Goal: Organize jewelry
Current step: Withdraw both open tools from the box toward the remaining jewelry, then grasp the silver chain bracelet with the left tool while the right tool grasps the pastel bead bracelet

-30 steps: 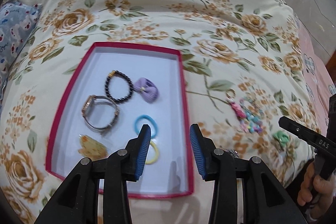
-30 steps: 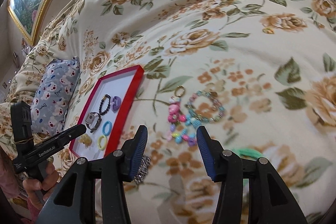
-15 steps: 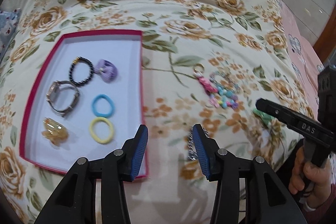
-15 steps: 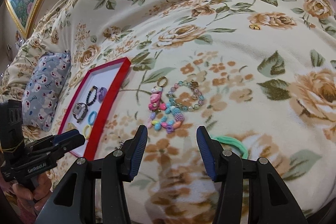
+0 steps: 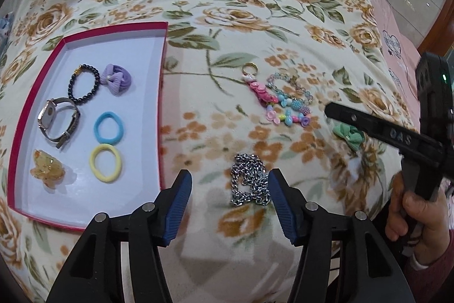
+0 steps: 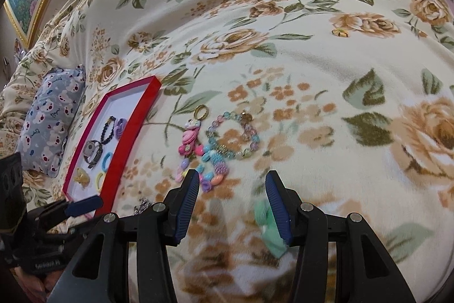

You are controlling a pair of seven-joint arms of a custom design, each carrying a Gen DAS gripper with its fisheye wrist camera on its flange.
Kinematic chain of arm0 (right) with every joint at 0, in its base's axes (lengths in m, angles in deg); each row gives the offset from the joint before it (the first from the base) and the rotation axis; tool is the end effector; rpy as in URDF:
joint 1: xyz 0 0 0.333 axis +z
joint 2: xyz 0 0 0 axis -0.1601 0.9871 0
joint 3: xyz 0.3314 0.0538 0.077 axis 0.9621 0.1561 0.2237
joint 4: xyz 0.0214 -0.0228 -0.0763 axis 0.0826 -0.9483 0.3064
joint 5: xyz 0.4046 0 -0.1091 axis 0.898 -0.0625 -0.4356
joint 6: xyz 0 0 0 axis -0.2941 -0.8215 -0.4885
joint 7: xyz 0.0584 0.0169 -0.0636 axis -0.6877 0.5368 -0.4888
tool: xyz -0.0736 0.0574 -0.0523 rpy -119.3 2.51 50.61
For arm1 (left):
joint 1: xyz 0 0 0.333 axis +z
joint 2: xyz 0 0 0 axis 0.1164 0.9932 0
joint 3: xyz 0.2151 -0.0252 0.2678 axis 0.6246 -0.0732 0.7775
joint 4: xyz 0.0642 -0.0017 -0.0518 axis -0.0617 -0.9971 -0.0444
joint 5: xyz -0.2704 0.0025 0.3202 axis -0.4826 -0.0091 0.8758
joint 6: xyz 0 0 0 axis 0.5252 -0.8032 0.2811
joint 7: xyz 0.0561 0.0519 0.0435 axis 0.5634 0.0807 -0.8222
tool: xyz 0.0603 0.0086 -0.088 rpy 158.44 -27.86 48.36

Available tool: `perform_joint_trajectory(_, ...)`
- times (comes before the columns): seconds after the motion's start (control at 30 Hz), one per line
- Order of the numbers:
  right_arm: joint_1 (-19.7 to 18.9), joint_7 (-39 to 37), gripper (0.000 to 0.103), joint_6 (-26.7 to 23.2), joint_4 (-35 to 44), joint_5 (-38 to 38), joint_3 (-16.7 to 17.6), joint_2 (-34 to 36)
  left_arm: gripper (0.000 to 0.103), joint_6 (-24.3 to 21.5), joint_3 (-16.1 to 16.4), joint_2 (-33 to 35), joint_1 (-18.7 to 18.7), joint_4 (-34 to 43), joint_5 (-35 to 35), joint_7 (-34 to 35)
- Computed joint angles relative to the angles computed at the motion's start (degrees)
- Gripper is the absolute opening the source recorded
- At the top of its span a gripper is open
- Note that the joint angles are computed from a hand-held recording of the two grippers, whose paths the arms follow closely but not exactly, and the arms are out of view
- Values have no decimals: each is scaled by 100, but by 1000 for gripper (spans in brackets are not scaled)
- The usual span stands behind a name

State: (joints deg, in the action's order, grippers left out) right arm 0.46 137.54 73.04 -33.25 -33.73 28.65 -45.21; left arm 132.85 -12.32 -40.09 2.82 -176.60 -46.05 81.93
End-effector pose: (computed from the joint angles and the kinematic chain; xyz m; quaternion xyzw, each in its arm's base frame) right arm 0.7623 0.2401 0.5081 -0.7359 0.5953 -0.0186 0.3221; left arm 0.6093 -0.1320 0.5873 -0.7032 0.6548 -0.2515 0.1164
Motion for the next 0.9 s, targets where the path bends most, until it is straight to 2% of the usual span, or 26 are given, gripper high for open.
perform_joint_trajectory(0.23, 124, 163, 50, -219, 782, -355, -117, 513, 58, -140, -33, 252, -75, 155, 101, 77)
perform_joint_trajectory(0.33, 179, 240, 50, -377, 1182, -512, -159, 781, 55, -208, -35, 411, -125, 262, 244, 44)
perform_joint_trajectory(0.37, 201, 272, 50, -448, 1329, -568, -177, 882, 51, -197, -34, 446, -142, 279, 282, 31)
perform_joint_trajectory(0.4, 231, 311, 50, -525, 1479, -638, -204, 983, 40, -178, -38, 500, -154, 315, 258, 92)
perform_joint_trajectory(0.5, 317, 416, 50, -717, 1874, -828, -274, 1255, 23, -118, -32, 600, -195, 383, 313, 191)
perform_joint_trajectory(0.6, 412, 413, 49, -877, 2174, -1024, -332, 1474, 12, -49, -23, 677, -212, 426, 293, 304)
perform_joint_trajectory(0.63, 479, 366, 46, -824, 2161, -1153, -383, 1478, 11, -24, -15, 681, -208, 416, 260, 336)
perform_joint_trajectory(0.7, 567, 303, 29, -785, 2128, -1360, -451, 1464, 11, -4, -5, 703, -191, 443, 141, 391)
perform_joint_trajectory(0.73, 581, 281, 11, -773, 2116, -1414, -458, 1459, 10, 1, 1, 698, -178, 439, 72, 418)
perform_joint_trajectory(0.77, 562, 263, 8, -806, 2131, -1407, -430, 1469, 10, 9, 8, 702, -161, 445, -4, 440)
perform_joint_trajectory(0.9, 426, 182, 7, -666, 1915, -1209, -273, 1329, 9, 122, 34, 631, -112, 406, -182, 450)
